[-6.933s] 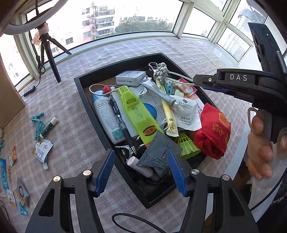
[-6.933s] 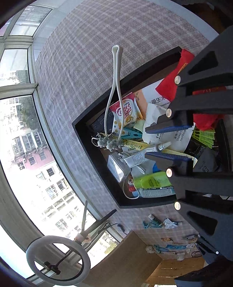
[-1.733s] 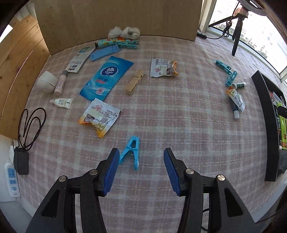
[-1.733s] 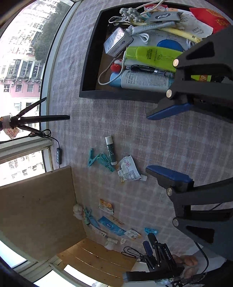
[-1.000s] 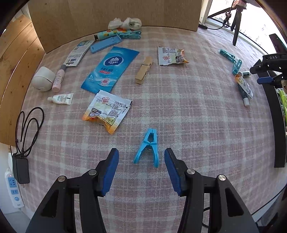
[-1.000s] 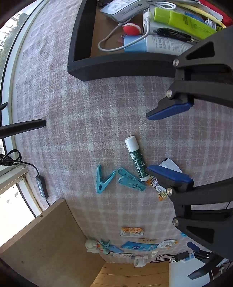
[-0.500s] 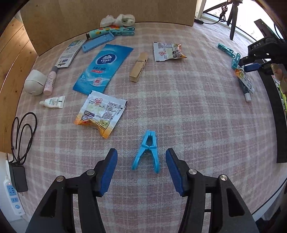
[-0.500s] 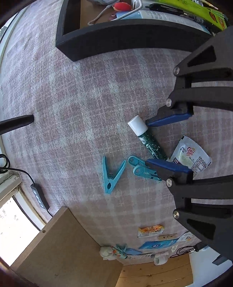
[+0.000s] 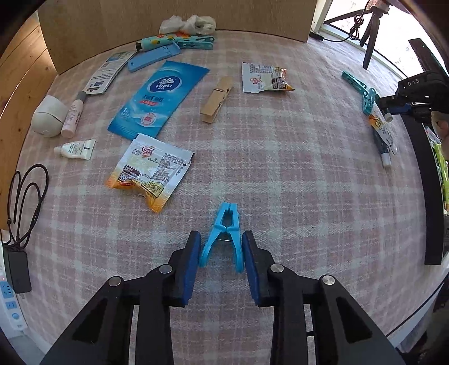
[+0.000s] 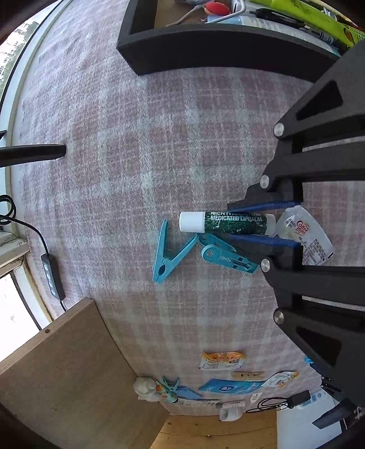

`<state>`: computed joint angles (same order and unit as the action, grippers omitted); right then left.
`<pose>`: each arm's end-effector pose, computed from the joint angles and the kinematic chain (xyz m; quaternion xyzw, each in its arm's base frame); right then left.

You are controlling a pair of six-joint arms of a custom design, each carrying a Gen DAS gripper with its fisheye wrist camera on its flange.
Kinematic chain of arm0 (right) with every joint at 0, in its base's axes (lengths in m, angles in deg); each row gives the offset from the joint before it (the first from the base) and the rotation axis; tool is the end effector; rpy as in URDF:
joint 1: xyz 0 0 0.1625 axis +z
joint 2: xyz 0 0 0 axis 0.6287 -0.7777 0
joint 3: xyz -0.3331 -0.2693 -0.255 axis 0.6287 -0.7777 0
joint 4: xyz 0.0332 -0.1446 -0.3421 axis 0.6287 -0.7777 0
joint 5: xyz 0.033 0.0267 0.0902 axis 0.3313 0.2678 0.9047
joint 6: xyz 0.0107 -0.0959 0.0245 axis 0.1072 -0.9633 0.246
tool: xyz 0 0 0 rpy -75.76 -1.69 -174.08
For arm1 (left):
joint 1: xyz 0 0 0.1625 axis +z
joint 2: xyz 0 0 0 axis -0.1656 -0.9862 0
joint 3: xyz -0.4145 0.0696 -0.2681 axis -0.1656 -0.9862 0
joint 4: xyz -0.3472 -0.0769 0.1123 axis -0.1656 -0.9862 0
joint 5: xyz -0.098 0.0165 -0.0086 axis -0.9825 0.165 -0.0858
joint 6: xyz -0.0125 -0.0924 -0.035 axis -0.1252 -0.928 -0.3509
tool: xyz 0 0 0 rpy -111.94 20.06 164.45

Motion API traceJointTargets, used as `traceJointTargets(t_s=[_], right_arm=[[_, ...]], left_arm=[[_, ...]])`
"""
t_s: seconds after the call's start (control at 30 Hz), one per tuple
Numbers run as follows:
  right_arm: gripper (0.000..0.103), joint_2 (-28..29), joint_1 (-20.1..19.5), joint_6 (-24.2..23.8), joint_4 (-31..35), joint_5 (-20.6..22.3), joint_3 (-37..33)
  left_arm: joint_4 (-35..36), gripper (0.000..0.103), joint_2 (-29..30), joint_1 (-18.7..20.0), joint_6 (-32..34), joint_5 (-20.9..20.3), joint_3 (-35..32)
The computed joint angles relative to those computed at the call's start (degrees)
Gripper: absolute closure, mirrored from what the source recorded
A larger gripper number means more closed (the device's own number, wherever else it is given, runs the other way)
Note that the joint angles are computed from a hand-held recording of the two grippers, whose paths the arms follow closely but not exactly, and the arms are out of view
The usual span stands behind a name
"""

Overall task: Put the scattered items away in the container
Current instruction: 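Grasp the blue clothespin with the left gripper while the right grasps the green glue stick, then carry the blue clothespin and glue stick into the black tray, release both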

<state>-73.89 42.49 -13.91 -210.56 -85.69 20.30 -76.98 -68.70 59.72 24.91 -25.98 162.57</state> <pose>-0.0378 -0.8035 0.3051 -0.1598 -0.9376 0.1547 0.2674 -0.2023 -0.5577 0.0159 -0.0022 0.9150 -0.1280 0.3825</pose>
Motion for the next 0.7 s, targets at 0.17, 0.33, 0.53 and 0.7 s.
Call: traceJointTargets(t_s=[0.17, 0.33, 0.53, 0.7], right_arm=[[0.087, -2.8, 0.2, -1.7, -2.7, 0.8, 3.4], [0.087, -6.6, 0.5, -2.6, -6.2, 2.1, 8.3], [0.087, -10.5, 0.0, -4.2, -9.1, 4.3, 10.8], [0.087, -17.5, -0.9, -5.5, -14.7, 3.8, 18.1]], left_arm=[[-1.2, 0.075, -0.8, -1.5, 0.6, 1.5, 0.1], [-2.5, 0.075, -0.6, -3.1, 3.2, 2.8, -1.8], [-3.4, 0.075, 0.8, -7.4, 3.1, 2.2, -3.4], [-4.5, 0.075, 4.1, -10.3, 7.6, -0.2, -8.2]])
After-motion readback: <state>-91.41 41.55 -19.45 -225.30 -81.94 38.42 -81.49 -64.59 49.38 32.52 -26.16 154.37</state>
